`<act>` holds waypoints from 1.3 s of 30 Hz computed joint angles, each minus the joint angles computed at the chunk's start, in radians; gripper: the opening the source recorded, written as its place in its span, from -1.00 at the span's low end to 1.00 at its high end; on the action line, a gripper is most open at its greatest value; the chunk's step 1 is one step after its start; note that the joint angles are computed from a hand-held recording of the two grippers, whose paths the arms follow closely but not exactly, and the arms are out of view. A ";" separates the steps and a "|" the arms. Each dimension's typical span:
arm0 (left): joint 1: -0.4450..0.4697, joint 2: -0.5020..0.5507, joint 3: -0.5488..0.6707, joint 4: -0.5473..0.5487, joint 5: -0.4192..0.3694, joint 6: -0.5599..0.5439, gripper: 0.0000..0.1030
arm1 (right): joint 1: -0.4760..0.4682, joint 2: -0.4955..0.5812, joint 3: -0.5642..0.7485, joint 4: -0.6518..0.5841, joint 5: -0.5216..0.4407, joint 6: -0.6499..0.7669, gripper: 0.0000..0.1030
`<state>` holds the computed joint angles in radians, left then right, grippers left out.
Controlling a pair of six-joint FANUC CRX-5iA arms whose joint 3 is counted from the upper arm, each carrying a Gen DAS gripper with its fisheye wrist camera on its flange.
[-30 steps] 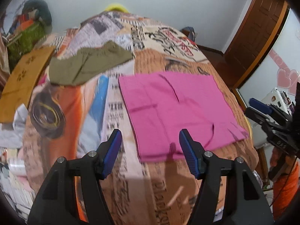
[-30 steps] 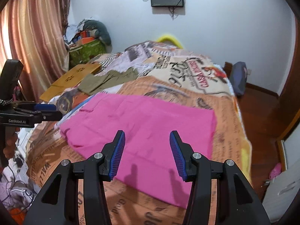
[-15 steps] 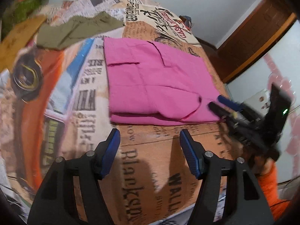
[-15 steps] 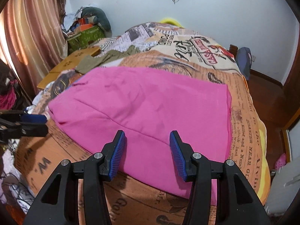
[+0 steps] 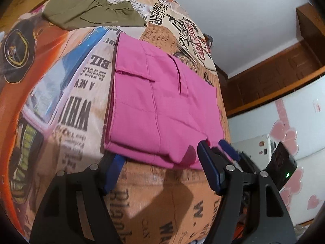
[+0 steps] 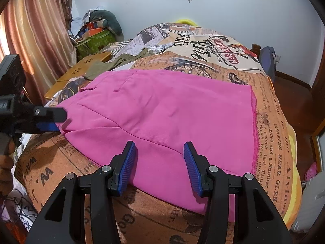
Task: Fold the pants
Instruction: 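Move the left gripper to the pink pants edge and close on it, then lift the pants edge with the left gripper and fold it over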
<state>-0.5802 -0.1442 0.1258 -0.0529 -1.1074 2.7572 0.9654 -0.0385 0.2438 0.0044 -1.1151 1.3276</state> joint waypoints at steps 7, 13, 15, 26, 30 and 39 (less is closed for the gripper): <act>0.017 0.080 0.107 -0.032 -0.105 -0.053 -0.12 | -0.006 0.006 0.011 -0.010 -0.010 -0.001 -0.07; -0.071 0.160 0.265 -0.191 -0.256 -0.124 -0.51 | -0.003 0.028 0.048 0.000 -0.050 -0.001 -0.05; -0.110 0.181 0.316 -0.258 -0.312 -0.132 -0.54 | 0.003 0.035 0.063 0.018 -0.057 -0.015 -0.05; -0.279 0.198 0.426 -0.529 -0.511 -0.170 -0.55 | 0.040 0.155 0.228 -0.040 -0.117 0.017 -0.05; -0.319 0.166 0.418 -0.594 -0.535 -0.153 -0.58 | 0.064 0.186 0.260 -0.060 -0.162 0.052 0.00; -0.351 0.208 0.504 -0.655 -0.540 -0.240 -0.63 | 0.039 0.157 0.251 -0.105 -0.162 0.038 0.00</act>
<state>-0.9314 0.0643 0.6296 -0.7081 -1.6475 2.5169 1.0040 0.1189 0.4948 -0.1010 -1.2766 1.3652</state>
